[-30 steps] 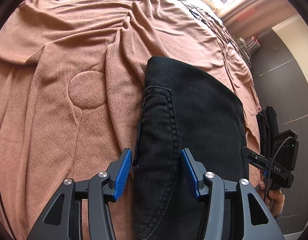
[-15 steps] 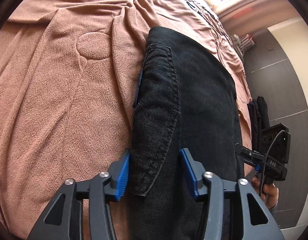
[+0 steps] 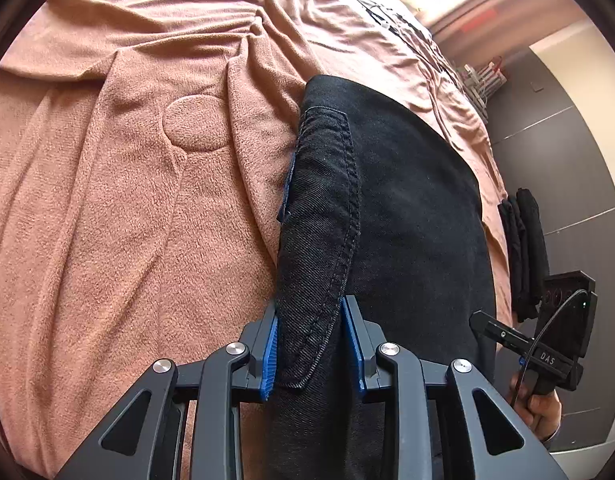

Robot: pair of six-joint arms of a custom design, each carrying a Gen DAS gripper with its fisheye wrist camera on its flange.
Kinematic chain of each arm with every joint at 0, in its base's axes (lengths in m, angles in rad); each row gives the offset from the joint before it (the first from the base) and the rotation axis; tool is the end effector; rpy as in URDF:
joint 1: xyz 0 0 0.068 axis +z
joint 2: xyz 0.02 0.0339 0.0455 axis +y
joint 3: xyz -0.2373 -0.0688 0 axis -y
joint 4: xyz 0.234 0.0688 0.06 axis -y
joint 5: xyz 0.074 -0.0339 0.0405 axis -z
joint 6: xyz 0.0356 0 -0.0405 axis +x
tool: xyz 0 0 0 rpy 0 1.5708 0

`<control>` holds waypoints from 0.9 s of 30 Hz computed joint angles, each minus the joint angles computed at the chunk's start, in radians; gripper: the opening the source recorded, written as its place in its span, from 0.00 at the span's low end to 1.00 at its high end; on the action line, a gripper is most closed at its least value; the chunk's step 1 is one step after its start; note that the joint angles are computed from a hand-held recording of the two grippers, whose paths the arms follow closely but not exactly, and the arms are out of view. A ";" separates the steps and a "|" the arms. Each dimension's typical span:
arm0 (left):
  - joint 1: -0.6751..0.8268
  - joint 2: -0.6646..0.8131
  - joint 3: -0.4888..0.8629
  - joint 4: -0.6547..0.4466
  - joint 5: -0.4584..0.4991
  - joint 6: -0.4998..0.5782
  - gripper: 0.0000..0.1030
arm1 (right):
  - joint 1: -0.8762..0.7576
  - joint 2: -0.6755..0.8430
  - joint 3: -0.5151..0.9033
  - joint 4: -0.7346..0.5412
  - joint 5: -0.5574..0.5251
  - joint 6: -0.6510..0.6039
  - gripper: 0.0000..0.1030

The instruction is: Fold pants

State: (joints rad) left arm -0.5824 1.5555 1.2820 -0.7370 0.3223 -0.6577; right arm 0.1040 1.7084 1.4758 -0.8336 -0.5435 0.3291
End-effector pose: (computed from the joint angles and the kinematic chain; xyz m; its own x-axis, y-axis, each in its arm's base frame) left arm 0.2570 -0.1828 0.2540 -0.9647 -0.0589 -0.2566 0.0917 0.8384 -0.5372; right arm 0.3408 0.0541 0.2616 -0.9330 0.1807 -0.3112 -0.0380 0.8104 0.5846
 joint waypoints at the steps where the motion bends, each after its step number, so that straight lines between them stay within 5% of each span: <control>1: 0.003 0.000 -0.001 -0.002 0.002 0.006 0.30 | 0.012 -0.020 -0.022 0.011 0.015 0.007 0.46; 7: 0.017 0.018 0.027 -0.027 0.000 0.040 0.30 | 0.084 -0.056 -0.052 0.049 0.062 0.059 0.46; 27: 0.025 0.119 0.143 -0.107 -0.021 0.071 0.29 | -0.154 0.056 -0.201 0.311 -0.289 0.159 0.52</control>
State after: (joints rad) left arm -0.5571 1.6744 1.4249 -0.8436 0.3012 -0.5867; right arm -0.0498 1.7649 1.2743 -0.5222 -0.8323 0.4883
